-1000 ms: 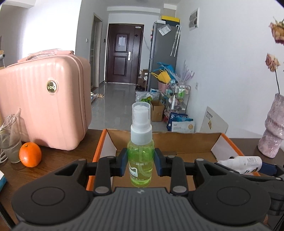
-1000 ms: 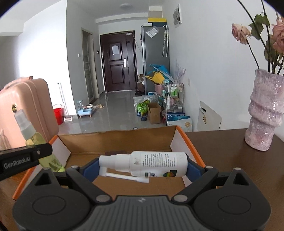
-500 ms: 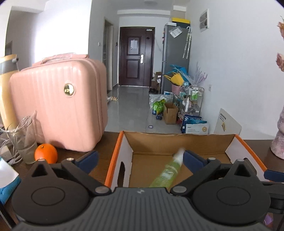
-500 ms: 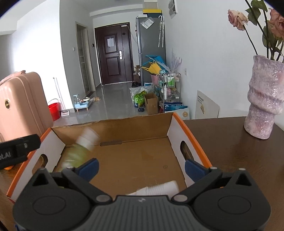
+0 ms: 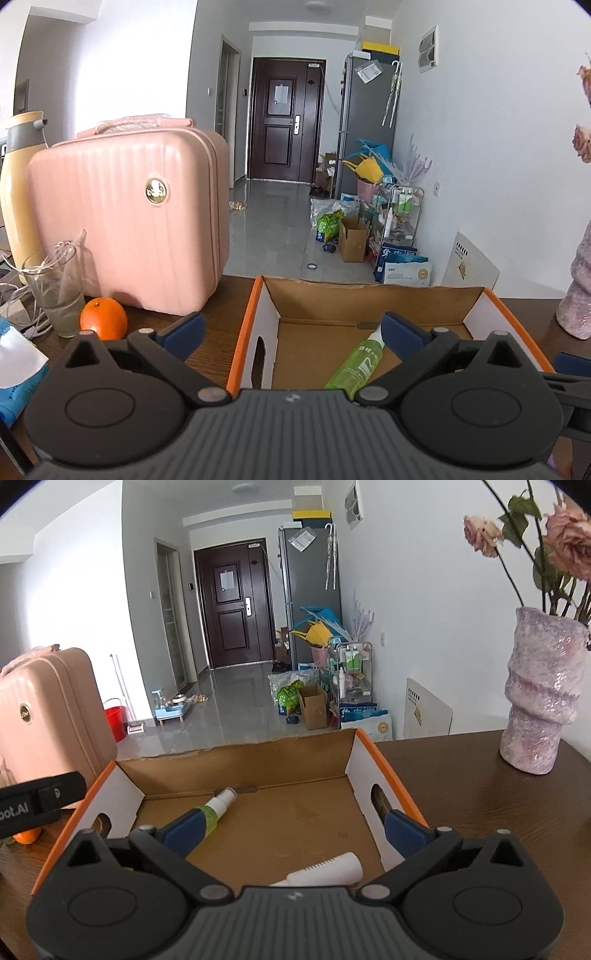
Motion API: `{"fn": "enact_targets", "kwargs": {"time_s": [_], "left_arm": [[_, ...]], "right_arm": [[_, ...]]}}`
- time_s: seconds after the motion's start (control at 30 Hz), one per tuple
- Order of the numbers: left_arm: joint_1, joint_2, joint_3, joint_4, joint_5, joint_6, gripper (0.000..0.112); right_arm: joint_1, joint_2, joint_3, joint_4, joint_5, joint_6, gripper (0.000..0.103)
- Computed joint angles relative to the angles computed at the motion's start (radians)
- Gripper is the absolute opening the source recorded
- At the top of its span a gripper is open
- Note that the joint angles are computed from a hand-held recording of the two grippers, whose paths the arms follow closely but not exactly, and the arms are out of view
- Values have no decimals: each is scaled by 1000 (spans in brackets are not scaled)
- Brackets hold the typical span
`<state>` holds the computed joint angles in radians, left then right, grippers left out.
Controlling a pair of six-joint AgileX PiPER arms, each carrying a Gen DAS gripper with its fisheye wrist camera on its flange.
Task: Organize rigid objects
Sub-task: 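Open the left tool dropping the green bottle while the right releases the white bottle into the box, then move the left tool back to the white-and-yellow plug adapter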
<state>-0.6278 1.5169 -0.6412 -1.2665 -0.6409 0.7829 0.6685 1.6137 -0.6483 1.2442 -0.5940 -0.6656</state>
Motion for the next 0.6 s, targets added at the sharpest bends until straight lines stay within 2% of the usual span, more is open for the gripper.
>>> {"fn": "enact_targets", "kwargs": {"time_s": [0.27,0.6], "left_arm": [[-92,-110,86,-46,-78,16,103],[-291,-238,207,-186,-230,69,103]], "right_arm": [[93,-93,82,51,-88,-17,103],[277,-243,208,180,-229,-67,103]]}}
